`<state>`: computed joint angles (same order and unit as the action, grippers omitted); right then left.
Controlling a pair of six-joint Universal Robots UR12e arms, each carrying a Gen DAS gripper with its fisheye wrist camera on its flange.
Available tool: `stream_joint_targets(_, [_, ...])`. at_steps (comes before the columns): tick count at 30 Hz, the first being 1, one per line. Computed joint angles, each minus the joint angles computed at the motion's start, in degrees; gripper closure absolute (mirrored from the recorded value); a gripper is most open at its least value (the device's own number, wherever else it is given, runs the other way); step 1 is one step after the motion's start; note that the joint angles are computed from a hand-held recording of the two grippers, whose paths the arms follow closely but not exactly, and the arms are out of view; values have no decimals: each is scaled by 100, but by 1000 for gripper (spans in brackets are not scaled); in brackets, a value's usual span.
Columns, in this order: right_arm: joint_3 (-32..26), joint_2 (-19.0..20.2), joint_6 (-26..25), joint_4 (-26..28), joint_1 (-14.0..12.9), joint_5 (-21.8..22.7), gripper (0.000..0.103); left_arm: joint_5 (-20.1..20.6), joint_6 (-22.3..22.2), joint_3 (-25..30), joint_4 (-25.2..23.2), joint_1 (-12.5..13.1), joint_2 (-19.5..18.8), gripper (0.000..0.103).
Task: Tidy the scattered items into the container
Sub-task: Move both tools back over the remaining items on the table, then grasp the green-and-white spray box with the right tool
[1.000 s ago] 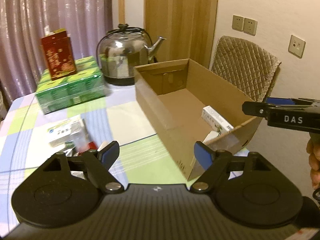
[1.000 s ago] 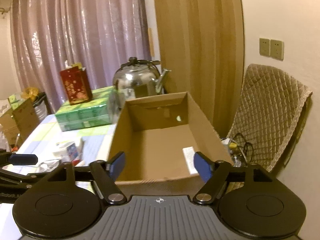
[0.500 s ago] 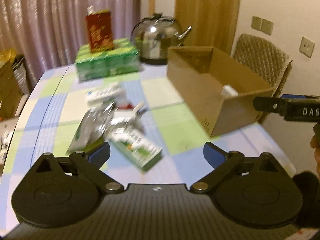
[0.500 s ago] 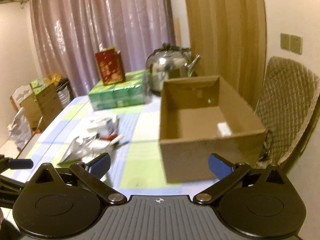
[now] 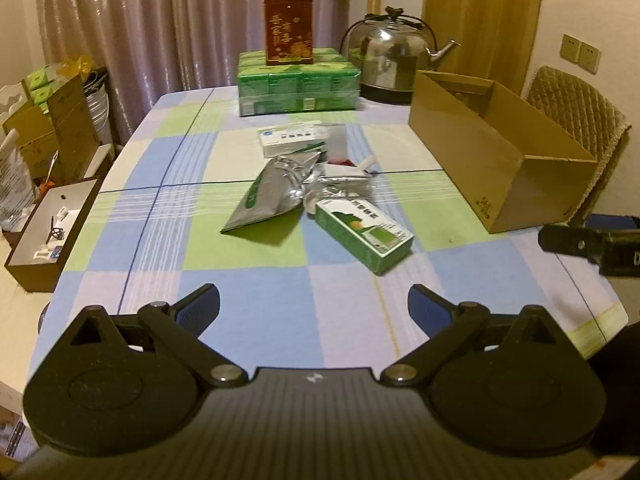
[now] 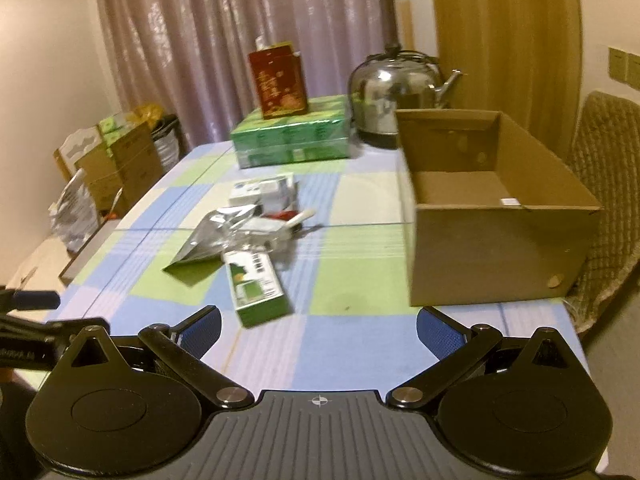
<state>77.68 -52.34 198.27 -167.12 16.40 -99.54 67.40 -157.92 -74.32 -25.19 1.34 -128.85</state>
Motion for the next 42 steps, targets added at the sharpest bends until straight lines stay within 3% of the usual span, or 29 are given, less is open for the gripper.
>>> stream_joint_targets(20, [-802,501,-493,542,40,363,2,21,24,410,-263,162,-271,4])
stream_joint_targets(42, [-2623,1710,-1493,1830,-106,987,2,212,146,1895,-1075,29,-1240,4])
